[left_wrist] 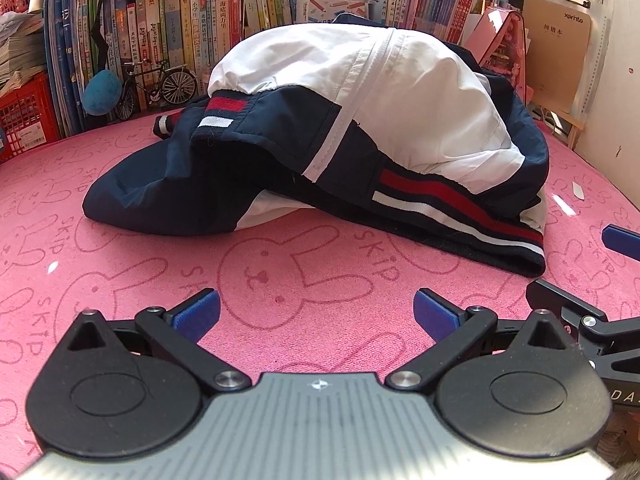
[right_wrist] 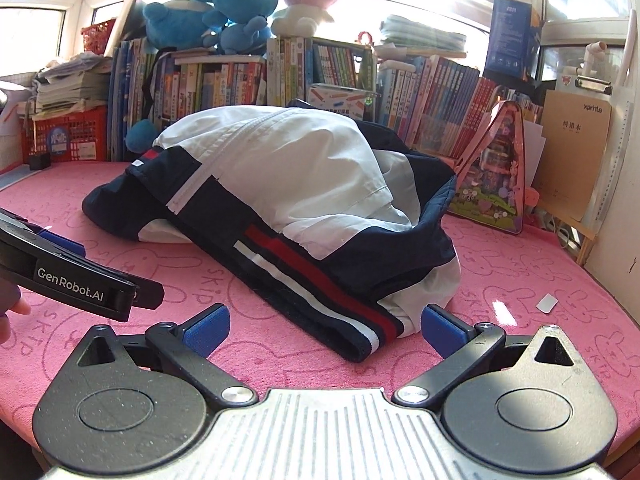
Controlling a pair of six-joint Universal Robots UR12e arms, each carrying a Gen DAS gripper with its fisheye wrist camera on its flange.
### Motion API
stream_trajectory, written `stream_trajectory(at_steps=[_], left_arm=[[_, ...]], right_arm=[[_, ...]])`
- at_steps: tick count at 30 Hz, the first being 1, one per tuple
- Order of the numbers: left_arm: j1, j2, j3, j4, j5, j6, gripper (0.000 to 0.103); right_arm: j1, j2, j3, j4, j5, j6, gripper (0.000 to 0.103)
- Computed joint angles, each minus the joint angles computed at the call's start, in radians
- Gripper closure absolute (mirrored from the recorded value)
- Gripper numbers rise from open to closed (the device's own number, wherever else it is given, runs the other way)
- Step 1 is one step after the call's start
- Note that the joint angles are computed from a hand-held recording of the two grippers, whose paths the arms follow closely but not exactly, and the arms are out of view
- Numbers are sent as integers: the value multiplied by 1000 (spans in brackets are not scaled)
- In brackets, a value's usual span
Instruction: Fold clothes
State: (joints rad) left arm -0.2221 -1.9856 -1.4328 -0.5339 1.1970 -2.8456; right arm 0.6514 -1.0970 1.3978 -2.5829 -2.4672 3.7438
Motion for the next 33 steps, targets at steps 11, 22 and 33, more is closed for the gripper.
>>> stream_trajectory(at_steps=[11,22,33], left_arm=[[-2,-3,8,-31,2,3,0],[-4,-5,13,-52,4,8,0],[-4,-8,16,-57,10,8,0]], right_arm=[[-6,-4,-2,35,28,32,0],[-9,-9,1,55,39,58,0],[-16,-10,3,76,37,85,0]])
